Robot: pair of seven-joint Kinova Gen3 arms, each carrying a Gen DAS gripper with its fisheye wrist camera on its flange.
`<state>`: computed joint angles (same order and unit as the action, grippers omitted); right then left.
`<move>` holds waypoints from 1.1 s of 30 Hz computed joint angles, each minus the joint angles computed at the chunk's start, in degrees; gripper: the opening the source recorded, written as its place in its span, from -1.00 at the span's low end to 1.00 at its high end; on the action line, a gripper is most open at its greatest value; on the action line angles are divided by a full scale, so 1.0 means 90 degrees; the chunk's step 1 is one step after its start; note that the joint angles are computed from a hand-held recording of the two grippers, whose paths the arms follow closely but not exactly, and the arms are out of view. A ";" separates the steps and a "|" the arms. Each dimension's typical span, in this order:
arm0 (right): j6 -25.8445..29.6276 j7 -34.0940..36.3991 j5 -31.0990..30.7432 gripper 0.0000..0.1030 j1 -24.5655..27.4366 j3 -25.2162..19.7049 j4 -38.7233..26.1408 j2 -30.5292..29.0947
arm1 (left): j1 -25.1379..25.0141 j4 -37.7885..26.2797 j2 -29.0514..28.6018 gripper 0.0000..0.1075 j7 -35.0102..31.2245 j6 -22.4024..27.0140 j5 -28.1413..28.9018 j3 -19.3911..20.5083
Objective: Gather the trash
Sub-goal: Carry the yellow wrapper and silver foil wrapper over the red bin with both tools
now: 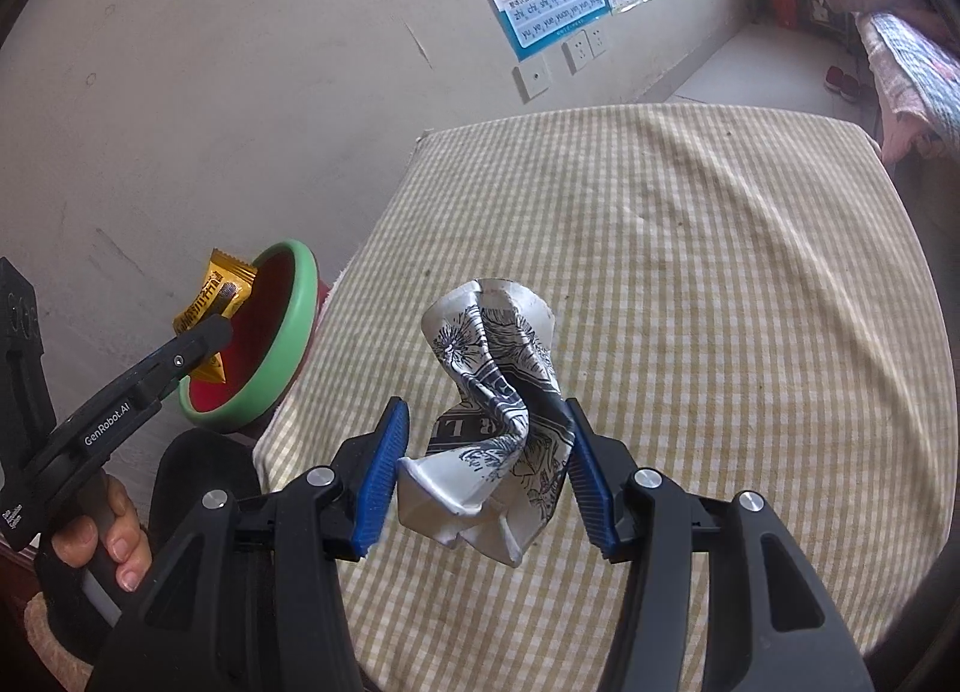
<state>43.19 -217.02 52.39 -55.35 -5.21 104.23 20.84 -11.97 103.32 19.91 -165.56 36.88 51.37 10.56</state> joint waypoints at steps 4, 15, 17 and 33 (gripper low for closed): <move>0.0137 0.0475 -0.0080 -0.01 0.0093 -0.0003 -0.0297 0.0042 | -0.0101 -0.0035 -0.0041 -0.40 -0.0093 -0.0050 0.0101 -0.0034; -0.0344 0.1397 -0.0294 -0.01 0.0304 0.0158 -0.0835 0.0319 | -0.0274 -0.0257 0.0081 -0.40 0.0212 -0.0144 -0.0014 -0.0130; -0.0383 0.1600 -0.0396 -0.01 0.0286 0.0226 -0.0959 0.0387 | -0.0301 -0.0303 0.0113 -0.40 0.0273 -0.0166 -0.0040 -0.0115; -0.0646 0.2620 -0.0986 -0.01 0.0254 0.0614 -0.1461 0.0705 | -0.0424 -0.0730 0.0430 -0.40 0.1059 -0.0257 -0.0574 -0.0045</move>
<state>37.37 -193.44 43.51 -53.07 0.31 91.08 27.19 -15.79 96.75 23.78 -156.03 34.57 46.21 10.16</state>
